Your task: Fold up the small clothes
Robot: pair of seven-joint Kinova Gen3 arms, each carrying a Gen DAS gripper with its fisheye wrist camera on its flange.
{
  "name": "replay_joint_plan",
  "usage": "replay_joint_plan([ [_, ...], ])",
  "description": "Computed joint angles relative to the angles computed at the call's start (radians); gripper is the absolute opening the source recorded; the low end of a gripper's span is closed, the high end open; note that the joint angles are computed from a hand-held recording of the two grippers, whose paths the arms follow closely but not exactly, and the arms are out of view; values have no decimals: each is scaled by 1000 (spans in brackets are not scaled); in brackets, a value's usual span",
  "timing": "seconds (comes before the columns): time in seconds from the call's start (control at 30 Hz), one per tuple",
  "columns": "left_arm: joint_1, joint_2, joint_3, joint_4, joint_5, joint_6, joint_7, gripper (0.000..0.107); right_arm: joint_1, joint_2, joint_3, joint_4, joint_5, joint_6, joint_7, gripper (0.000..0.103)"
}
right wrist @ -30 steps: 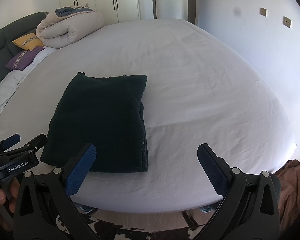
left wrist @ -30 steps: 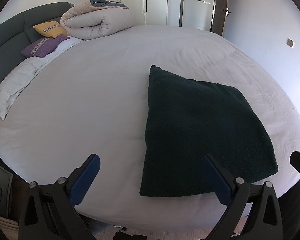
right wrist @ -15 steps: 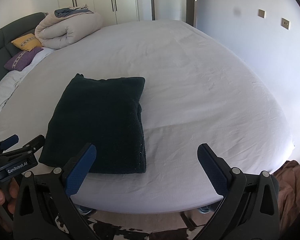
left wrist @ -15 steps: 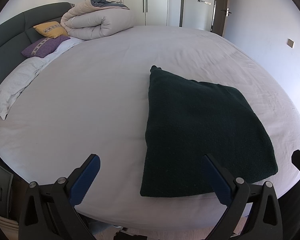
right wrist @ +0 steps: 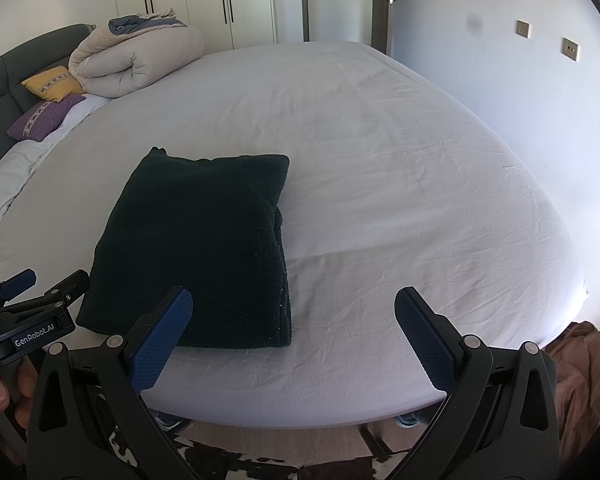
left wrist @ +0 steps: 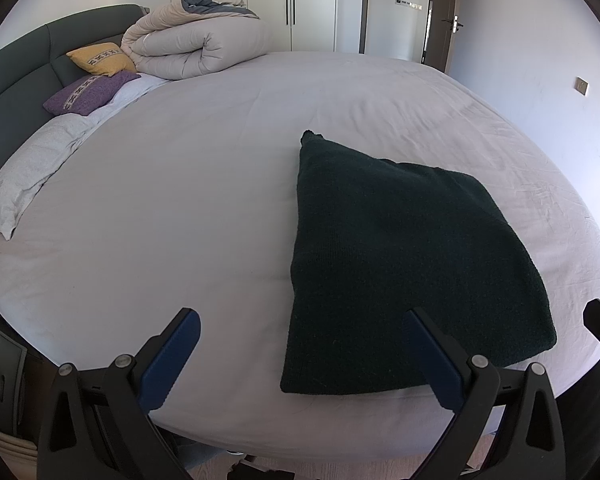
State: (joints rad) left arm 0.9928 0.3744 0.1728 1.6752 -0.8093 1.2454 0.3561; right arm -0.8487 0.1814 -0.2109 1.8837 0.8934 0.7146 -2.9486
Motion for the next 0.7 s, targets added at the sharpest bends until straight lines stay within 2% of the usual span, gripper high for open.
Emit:
replay_joint_plan([
  [0.33, 2, 3, 0, -2, 2, 5, 1, 103, -19, 19, 2, -20, 26, 61, -23, 103],
  [0.7, 17, 7, 1, 0, 0, 21, 24, 103, -26, 25, 2, -21, 24, 65, -37, 103],
])
